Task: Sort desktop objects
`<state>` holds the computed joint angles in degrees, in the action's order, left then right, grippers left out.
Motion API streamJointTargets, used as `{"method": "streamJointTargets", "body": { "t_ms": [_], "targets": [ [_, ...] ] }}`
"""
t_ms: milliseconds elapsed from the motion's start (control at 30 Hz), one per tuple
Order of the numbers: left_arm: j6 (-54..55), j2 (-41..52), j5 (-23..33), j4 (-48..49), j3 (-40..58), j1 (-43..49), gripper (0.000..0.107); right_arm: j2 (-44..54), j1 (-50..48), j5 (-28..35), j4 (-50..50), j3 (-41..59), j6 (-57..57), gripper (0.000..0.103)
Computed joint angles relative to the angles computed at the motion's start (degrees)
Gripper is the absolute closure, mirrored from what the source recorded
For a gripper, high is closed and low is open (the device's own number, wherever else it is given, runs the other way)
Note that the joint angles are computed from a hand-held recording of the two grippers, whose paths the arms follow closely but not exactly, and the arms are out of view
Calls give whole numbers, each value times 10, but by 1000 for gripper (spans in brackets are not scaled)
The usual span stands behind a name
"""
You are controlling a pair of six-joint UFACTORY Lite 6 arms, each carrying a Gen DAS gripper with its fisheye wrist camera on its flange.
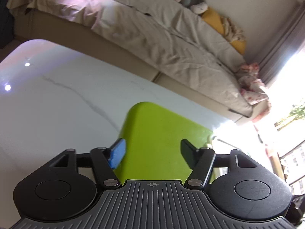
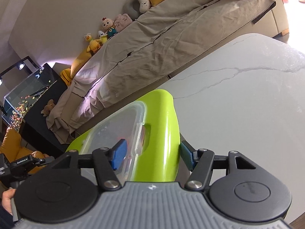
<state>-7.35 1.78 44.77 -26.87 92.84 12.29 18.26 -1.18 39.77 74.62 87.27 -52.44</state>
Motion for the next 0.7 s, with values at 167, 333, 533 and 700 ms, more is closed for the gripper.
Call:
{"method": "streamJointTargets", "body": {
  "t_ms": [167,333,533,700],
  "targets": [
    [-34,55,8,50,96,-36,41,-16,34,-39,-17,23,-3,40],
    [-50,9,22,62,49,2,28,28,35,-33,-76,78,74,41],
    [-3,-58,9,-11,-85,96,19,15,15,-24,-22,32,23,41],
    [51,-29,4,-82,-108,85,17,11,8,-18,-9,11,19,41]
  ]
}}
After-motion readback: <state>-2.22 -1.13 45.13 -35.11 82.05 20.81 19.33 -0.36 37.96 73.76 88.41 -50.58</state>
